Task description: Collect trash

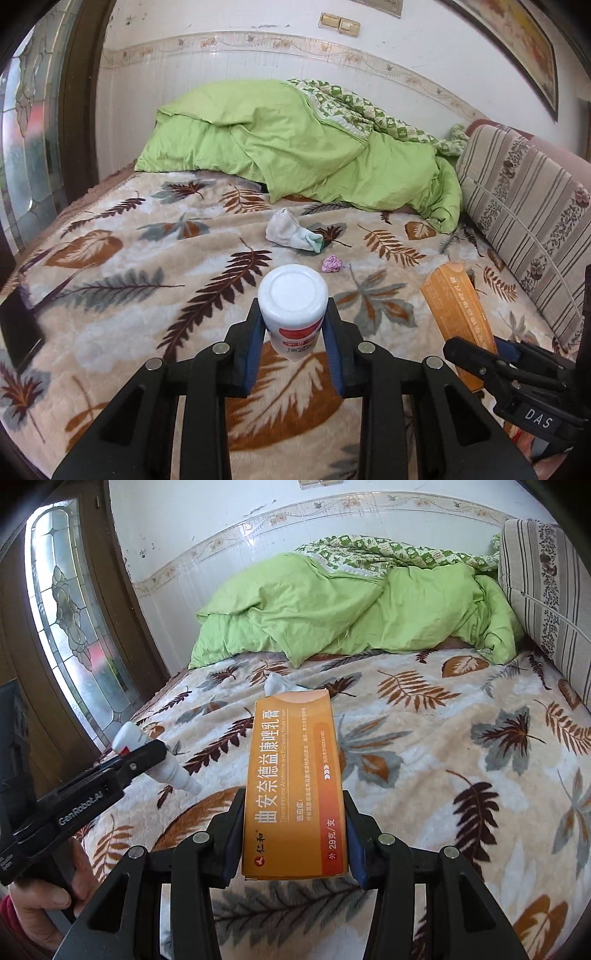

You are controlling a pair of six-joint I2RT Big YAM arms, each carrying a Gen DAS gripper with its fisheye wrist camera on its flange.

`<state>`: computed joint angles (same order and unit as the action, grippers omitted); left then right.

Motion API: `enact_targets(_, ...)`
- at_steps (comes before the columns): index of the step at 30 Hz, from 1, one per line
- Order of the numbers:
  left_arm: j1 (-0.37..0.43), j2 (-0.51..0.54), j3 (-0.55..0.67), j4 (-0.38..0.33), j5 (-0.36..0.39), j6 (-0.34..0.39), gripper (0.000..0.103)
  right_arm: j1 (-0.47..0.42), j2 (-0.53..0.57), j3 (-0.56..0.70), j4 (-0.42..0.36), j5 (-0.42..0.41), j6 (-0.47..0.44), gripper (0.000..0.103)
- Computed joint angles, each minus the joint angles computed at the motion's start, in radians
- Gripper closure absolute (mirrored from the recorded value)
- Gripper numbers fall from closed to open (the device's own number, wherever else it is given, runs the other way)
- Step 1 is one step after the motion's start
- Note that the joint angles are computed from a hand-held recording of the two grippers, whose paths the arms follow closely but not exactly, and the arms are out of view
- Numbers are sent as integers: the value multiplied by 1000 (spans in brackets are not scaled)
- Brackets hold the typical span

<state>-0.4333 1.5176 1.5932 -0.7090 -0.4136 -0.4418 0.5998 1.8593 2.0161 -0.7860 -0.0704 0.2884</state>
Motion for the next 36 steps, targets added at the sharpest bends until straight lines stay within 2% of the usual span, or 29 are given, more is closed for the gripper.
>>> enact_targets(2,-13,-4,-13,4,-42,8,74,5,-3,-7,-5,6,-11,53)
enact_targets(9,-16,21,-12,-5,-103,22,74,14,24,22,-27,38,-31,53)
enact_targets(24,-14,48,8,-4,-150,77,74,24,65,73,-56,47,-53,53)
enact_targets(36,-18,49,10,-7,-157,75,74,24,55,58,-41,50,-41,53)
